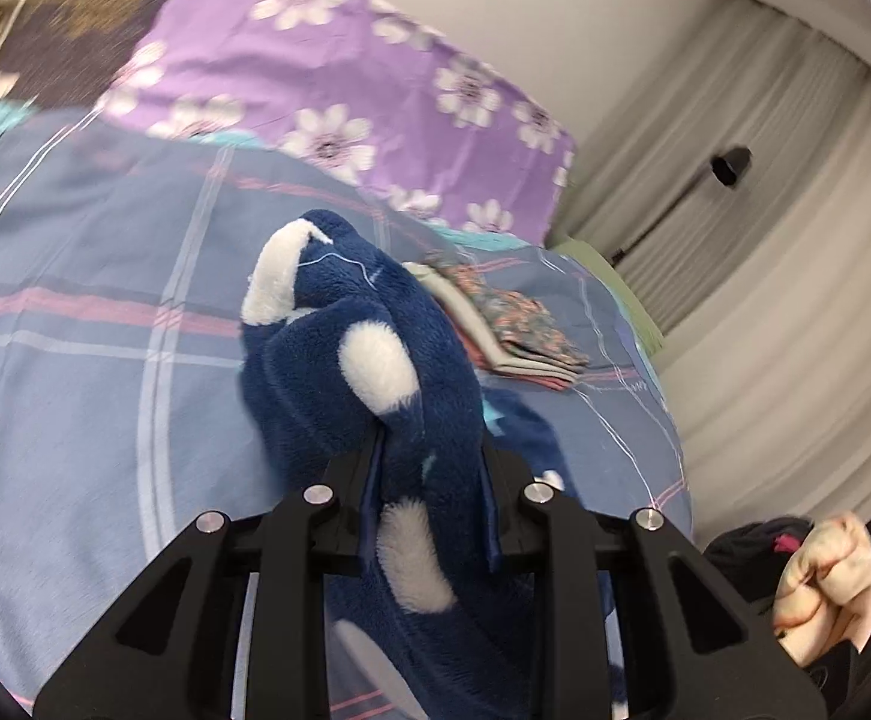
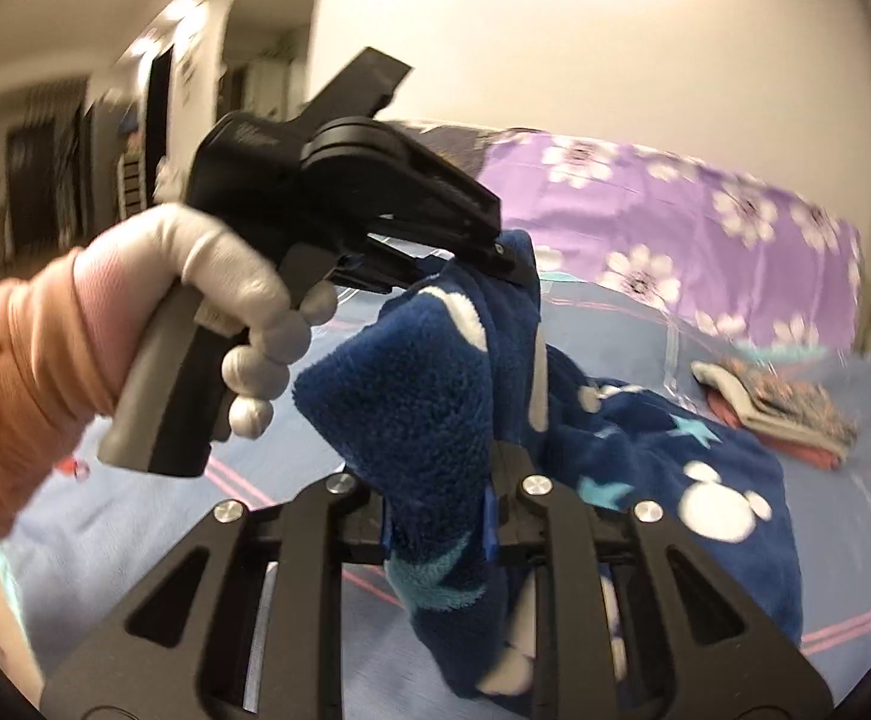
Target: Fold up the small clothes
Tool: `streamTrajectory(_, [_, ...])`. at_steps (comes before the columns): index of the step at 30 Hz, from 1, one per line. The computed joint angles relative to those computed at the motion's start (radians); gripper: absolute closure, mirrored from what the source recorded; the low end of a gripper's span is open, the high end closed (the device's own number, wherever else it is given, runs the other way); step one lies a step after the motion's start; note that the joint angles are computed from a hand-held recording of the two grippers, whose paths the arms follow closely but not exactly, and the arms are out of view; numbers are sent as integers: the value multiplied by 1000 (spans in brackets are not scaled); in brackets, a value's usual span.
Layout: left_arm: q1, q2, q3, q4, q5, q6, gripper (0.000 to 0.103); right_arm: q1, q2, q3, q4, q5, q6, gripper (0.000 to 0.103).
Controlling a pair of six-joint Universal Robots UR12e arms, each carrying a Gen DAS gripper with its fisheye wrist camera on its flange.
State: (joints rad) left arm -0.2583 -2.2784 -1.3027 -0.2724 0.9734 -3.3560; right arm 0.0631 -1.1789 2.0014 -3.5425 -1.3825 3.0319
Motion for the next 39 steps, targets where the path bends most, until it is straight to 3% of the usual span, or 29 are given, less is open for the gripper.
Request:
streamTrajectory(6, [-83,-36,108,-84,64,106,77,-111,-38,67,-56,91,176,84])
streamTrajectory(9, [-125,-67,175,-147,90,161,77,-185,-49,111,-83,182,290,84])
streamTrajectory(15, [-202,-146,311,-290,132,265,77,-290,-45,174,-118,301,421,84])
streamTrajectory(23, [-265,-268,478,-519,245,327,82,-409,19,208,-49,514,590,84])
streamTrajectory(26, [-278,-281,482,-499,272,342,82,-434,53,216,-76,580,650,84])
streamTrajectory(30, [-285,-282,485,-494,297,360,78,-442,61,218,-82,606,646,83])
streamTrajectory(34, [-275,-259,454,-453,241,325,76,-458,86,216,-105,661,684,78])
streamTrajectory(37, [-266,-196,360,-325,228,340,69,-463,96,214,-116,681,698,77])
streamTrajectory(39, [-263,-148,284,-237,278,393,66,-462,96,215,-118,677,694,77])
